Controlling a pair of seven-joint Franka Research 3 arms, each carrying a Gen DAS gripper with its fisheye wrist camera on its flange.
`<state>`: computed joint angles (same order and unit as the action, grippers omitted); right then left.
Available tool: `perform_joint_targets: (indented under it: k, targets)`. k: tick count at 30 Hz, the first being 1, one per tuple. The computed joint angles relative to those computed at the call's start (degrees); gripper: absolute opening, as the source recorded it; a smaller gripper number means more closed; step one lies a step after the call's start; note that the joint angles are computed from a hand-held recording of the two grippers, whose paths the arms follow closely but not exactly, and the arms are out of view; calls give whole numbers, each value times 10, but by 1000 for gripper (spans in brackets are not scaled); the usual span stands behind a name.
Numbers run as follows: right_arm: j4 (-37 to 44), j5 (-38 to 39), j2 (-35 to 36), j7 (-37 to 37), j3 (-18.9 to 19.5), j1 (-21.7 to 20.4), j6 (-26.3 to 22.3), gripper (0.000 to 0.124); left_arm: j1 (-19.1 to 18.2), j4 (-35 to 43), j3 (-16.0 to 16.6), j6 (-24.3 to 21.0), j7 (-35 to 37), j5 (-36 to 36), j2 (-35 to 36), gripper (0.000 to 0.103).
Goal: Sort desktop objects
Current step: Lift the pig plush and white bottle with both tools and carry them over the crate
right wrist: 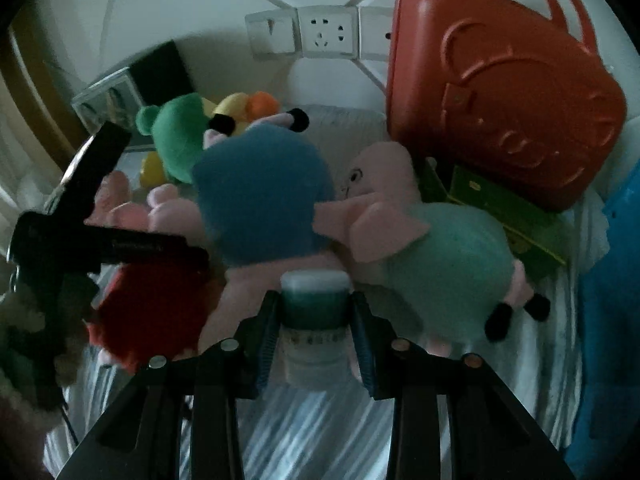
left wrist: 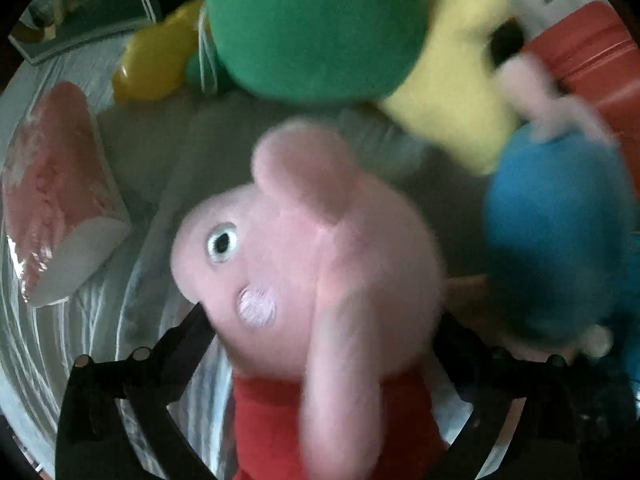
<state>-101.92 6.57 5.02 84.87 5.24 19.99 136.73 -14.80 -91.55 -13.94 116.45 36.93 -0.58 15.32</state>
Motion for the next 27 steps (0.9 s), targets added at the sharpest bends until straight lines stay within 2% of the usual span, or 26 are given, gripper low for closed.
perform_joint_targets:
  k: [1,3,5,9,15,20,24,27]
  targets:
    - [4,-5,5,3,-1,0,1,34,3,-14,-2,16,3,-12,-3,96]
    - [5,-5,5,4,-1,0,2,34,-3,-38,-2,44,0,6,-21,83]
    - [4,-2,2,0,-2,-1,0,34,-5,-63,-4,69,-2,2,-39,78]
    - [-1,5,-8,-2,-2,-4,0,34,-20,-83,-7,77,-22,40,-71,77]
    - [-28,17,-56,-11,0,-7,13,34,-54,-130,-24,79,-95,144,-159,77]
    - [-87,38,-145,-26,4,-10,26,34,-82,-157,-64,45,-181,239,-238,77]
    - [-133,37,-224,-23,14,-14,31,34,-91,-136,-83,0,-175,275,-286,77]
    - [-168,27,-298,-6,24,-24,33,34,-96,-127,-99,-9,-174,297,-306,77]
